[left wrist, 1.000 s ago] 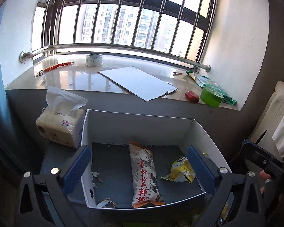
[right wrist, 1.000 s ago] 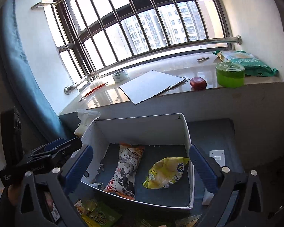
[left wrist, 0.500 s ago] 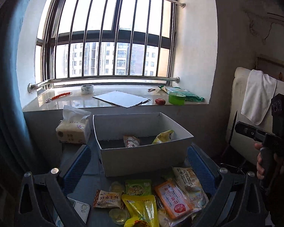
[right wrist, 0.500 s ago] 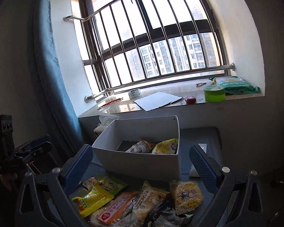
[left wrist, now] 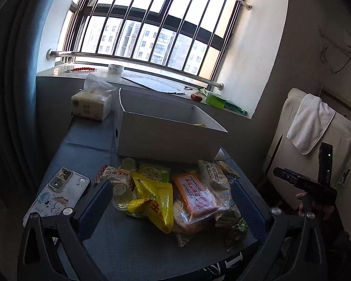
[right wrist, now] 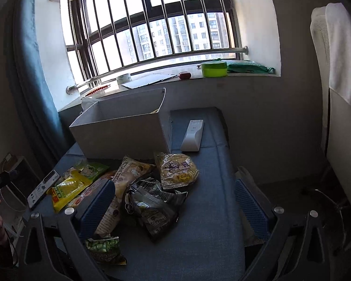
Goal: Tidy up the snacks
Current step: 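Withdraw both tools from the box toward the snack pile, then grasp the round cracker pack with the right tool and drop it into the box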
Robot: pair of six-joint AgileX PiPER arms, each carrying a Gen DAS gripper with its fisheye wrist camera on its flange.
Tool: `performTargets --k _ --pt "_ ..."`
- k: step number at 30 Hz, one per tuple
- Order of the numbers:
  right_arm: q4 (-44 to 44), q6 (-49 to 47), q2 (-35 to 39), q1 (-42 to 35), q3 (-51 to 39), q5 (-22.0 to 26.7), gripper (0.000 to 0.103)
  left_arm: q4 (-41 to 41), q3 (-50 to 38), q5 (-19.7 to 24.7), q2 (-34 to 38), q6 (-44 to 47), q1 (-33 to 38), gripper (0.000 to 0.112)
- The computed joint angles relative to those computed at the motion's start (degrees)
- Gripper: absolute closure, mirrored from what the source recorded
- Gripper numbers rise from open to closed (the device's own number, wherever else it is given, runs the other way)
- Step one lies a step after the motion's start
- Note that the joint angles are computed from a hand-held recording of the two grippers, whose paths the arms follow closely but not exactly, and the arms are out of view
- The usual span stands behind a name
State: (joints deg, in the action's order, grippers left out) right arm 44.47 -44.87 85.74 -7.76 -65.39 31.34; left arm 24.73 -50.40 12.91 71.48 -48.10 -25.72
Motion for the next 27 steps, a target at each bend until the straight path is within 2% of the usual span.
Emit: performTargets --k 4,8,11,13,14,15,16,17,19,20,21,24,25,26,27 --pt "-3.06 2.20 13.11 1.25 -13.47 7.16 0.000 -4.63 -0.47 -0.11 0.68 5.28 0.87 0.010" --pt "-11.73 8.32 25.70 3.42 -28.96 13.06 0.000 -7.75 -0.48 -0.05 1.21 7.85 2.10 0.010" --pt "-16.18 11.11 32.48 4.42 -37.86 17.58 0.000 -9.38 -0.71 0.34 1.99 9.66 2.75 0.010" --pt "-19.93 14.92 36.28 5.18 -43.24 20.55 0.004 -11.57 -1.03 0.61 2.76 11.74 3.34 0.010" --pt "-20.71 15.94 37.72 5.33 -45.21 21.93 0.013 -12.20 -1.02 0.53 3.12 12.19 3.57 0.010" --pt "-21.19 16.73 38.93 5.42 -46.98 23.54 0.028 -13.16 -1.09 0.61 3.48 12.83 3.80 0.010" --pt "-22.14 17.43 39.60 5.82 -47.66 24.22 0.029 -15.01 -1.15 0.68 3.83 14.39 4.08 0.010" --pt "-23.18 17.17 38.86 6.40 -46.25 22.60 0.029 -17.18 -1.11 0.55 4.16 16.47 4.41 0.010" --pt "-23.12 16.51 37.93 6.77 -44.88 21.64 0.039 -16.98 -1.15 0.67 4.69 16.17 4.60 0.010" --pt "-19.96 14.41 37.34 6.05 -44.33 22.13 0.062 -15.89 -1.15 0.84 4.90 15.05 4.55 0.010" --pt "-19.03 14.54 36.74 5.82 -44.38 22.66 0.099 -15.79 -1.19 1.00 5.14 14.92 4.66 0.010" --pt "-26.21 18.86 33.84 7.49 -40.22 16.66 0.100 -16.78 -1.11 1.27 5.66 15.41 5.27 0.010" --pt "-26.07 18.44 33.96 7.44 -40.38 17.19 0.100 -18.34 -0.95 1.23 5.67 16.70 5.61 0.010" --pt "-25.96 19.00 33.93 7.22 -40.04 17.01 0.094 -19.33 -0.76 1.16 5.61 17.49 5.79 0.010" --pt "-27.58 20.82 33.78 7.37 -39.56 16.05 0.066 -20.01 -0.49 0.99 5.46 18.15 5.96 0.010"
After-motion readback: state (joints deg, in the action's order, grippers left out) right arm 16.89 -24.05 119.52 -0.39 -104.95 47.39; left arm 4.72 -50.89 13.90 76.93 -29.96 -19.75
